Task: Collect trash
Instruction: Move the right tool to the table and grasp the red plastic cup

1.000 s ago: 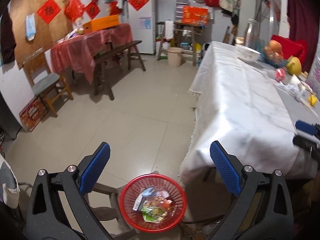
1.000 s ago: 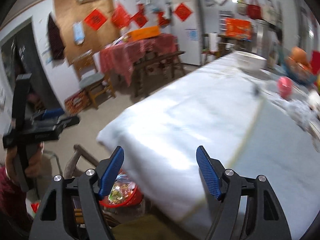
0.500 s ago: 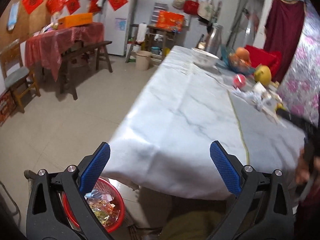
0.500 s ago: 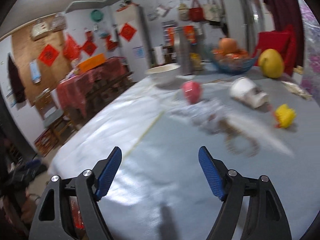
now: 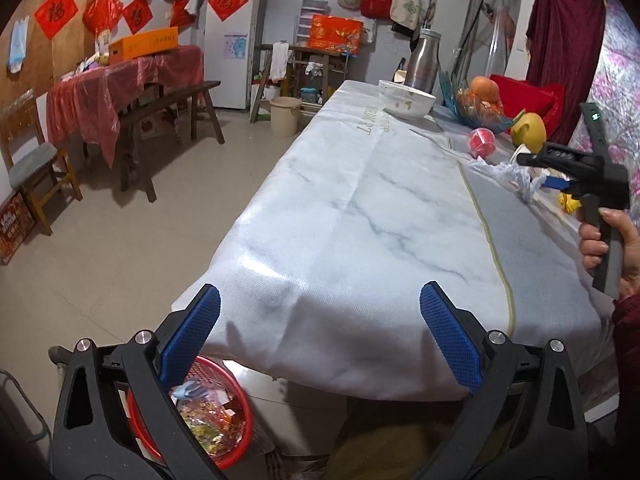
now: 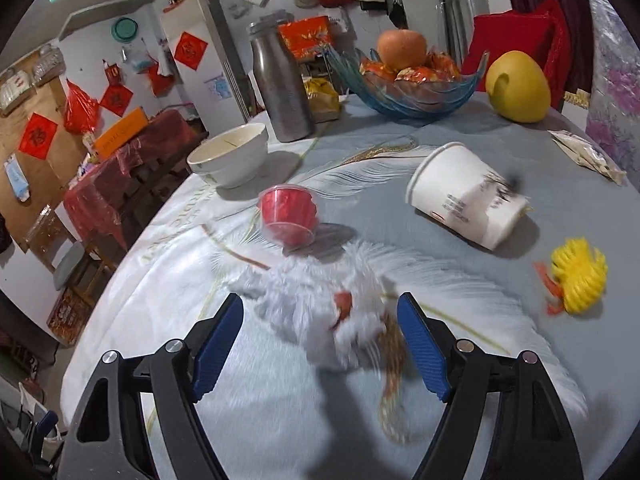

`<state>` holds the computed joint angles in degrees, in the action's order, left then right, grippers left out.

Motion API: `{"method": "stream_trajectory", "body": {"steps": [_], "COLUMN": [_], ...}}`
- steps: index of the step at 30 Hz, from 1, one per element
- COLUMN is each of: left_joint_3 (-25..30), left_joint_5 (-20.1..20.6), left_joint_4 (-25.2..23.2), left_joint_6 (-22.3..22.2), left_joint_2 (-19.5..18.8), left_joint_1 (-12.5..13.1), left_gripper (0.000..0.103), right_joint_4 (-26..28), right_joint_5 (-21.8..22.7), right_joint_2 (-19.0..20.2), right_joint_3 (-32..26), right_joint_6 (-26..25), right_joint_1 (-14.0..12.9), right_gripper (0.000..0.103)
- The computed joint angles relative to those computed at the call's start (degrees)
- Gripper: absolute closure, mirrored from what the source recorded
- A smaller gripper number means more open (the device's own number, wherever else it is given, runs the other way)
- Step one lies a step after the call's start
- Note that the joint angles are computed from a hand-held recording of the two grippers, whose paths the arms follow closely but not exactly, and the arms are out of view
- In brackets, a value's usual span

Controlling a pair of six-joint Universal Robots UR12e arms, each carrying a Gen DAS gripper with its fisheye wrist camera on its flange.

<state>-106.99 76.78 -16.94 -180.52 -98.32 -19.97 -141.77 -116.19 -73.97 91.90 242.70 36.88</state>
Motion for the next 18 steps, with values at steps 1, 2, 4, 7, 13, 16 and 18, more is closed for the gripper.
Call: {"method": "stream_trajectory", "body": {"steps": [1, 2, 4, 7, 13, 16, 18], "left_joint_3": [0.0, 0.0, -0.1, -0.1, -0.1, 0.0, 0.0], "left_joint_5": [-0.3, -0.5, -0.2, 0.5, 0.0, 0.6, 0.9], "left_joint_4": [0.0, 0.1, 0.1, -0.1, -0.5, -0.5, -1.1], "left_joint_6": [-0.1, -0.2, 0.3, 0.4, -0.9, -0.8, -0.7], "left_joint_2": [0.0, 0.0, -0.1, -0.2, -0.2, -0.3, -0.4], "left_joint_1": [0.1, 0.1, 0.1, 0.1, 0.8, 0.8, 0.7], "left_gripper": [0.007, 0.007, 0.007, 0.007, 0.007, 0.007, 0.007], "right_joint_4": [0.9, 1.8, -2.0, -12.7, -3.5, -0.7, 0.3], "right_joint_5": [0.3, 1.5, 7.9, 16.3, 4.1, 4.1, 4.6], "right_joint_2": [0.4, 0.9, 1.2, 2.3, 3.1, 3.6, 4.3], "right_joint_3": [-0.6, -1.3, -0.9, -0.9, -4.7, -5.3, -5.8], "right_joint_6": [-0.3, -0.9, -3.6, -12.4, -7.2, -3.9, -3.0], "right_joint_1": [-0.2, -0.5, -1.4, -1.3, -1.7, -3.2, -4.0], "right_gripper": [0.025, 0.025, 0.04, 0.042, 0.019, 0.019, 0.019]}}
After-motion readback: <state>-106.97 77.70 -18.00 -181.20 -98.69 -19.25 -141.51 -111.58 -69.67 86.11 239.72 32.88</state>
